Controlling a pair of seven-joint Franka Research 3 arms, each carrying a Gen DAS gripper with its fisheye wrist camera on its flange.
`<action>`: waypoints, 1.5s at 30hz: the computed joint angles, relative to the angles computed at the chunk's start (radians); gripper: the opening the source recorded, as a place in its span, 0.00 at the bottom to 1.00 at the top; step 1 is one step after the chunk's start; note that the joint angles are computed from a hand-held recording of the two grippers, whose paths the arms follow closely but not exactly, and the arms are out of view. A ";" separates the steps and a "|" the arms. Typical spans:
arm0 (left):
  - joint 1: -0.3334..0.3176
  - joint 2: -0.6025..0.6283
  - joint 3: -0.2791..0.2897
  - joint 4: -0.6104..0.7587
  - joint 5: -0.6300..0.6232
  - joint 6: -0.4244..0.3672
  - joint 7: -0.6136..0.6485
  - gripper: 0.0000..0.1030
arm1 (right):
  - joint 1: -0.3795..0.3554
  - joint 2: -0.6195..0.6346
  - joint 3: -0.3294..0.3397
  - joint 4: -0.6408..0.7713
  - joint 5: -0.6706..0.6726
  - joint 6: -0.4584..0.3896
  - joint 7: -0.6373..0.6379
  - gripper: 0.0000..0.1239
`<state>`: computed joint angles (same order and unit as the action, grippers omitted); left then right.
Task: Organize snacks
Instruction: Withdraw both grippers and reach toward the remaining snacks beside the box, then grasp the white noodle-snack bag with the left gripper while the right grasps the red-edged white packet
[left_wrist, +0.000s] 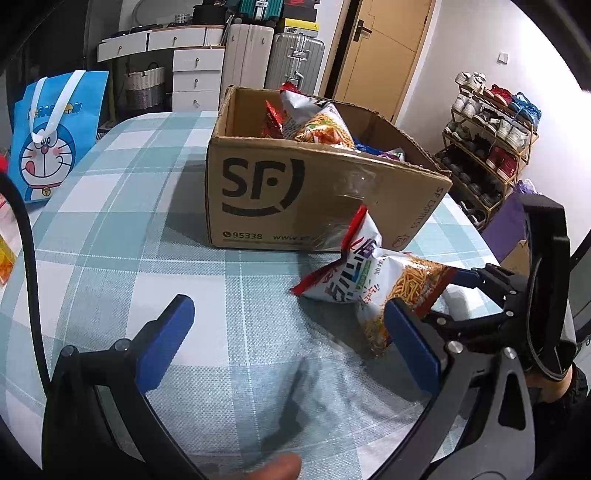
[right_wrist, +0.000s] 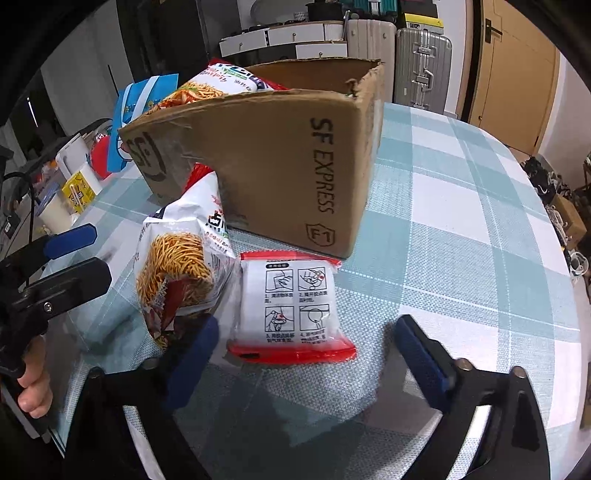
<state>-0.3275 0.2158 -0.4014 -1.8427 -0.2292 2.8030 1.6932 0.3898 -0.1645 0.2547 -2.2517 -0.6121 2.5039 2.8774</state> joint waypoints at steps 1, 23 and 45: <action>0.000 0.001 0.000 0.000 0.000 0.000 -0.001 0.99 | -0.001 0.000 0.002 0.002 -0.008 -0.005 0.004 0.69; -0.031 0.117 -0.012 0.183 -0.055 -0.140 -0.114 0.99 | -0.035 -0.069 0.038 -0.055 0.004 0.071 -0.054 0.48; -0.013 0.304 -0.103 0.381 -0.219 -0.286 -0.075 0.60 | -0.042 -0.069 0.051 -0.054 -0.002 0.090 -0.057 0.48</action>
<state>-0.3410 0.5201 -0.5043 -1.4612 -0.4486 2.5166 1.6182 0.3482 -0.2337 0.3058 -2.3054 -0.6144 2.5937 2.8201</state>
